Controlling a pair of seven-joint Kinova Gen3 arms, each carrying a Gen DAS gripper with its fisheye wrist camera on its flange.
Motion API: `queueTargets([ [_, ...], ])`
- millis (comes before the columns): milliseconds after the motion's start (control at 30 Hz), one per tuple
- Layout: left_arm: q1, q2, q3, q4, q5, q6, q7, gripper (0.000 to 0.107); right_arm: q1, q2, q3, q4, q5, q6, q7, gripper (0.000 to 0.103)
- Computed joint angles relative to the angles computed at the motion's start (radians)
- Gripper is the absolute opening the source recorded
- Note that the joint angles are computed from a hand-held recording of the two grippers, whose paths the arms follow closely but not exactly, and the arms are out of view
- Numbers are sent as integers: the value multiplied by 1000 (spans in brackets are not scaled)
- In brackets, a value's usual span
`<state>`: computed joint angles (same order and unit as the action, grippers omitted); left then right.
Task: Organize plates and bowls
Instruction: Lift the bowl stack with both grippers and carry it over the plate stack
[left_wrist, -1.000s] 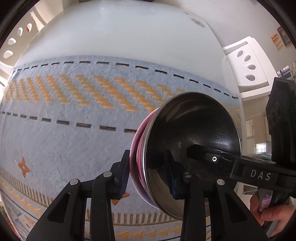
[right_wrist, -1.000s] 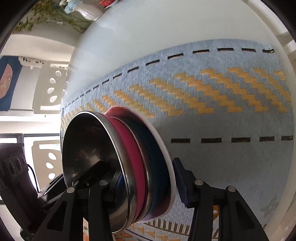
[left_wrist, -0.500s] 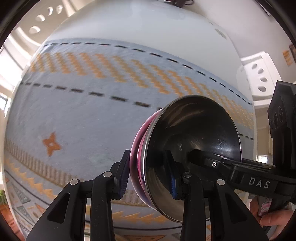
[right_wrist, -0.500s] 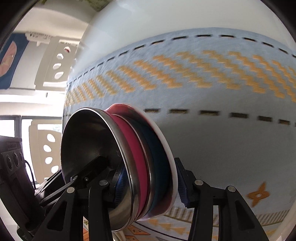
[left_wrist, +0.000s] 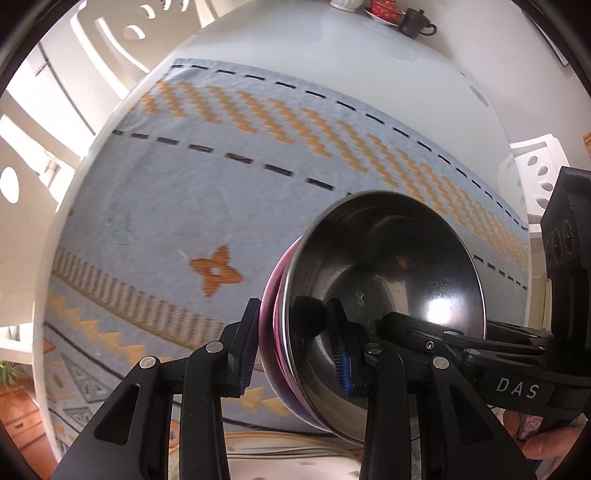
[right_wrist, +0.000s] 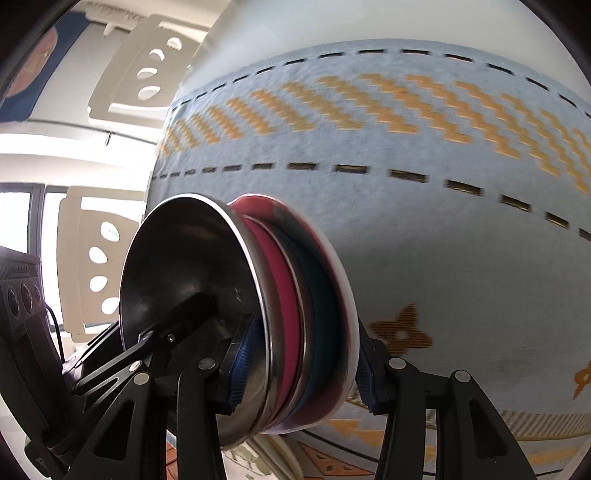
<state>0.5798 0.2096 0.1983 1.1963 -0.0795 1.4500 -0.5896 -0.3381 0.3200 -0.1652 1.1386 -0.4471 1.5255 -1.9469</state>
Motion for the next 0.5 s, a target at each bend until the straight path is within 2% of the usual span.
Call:
queueTargets([
  [300,-65,-73,-1,79,39,-21,-67,32,-34,-8,-12,6,-12,-51,-40,46],
  [367,-73,-78,3,79,41,-18,-79,32,-44,-11,-13,0,0,-46,-50,42],
  [500,-71,-81,14,51,26,18,-106,32,-60,-16,-16,-13,5,-49,-76,41],
])
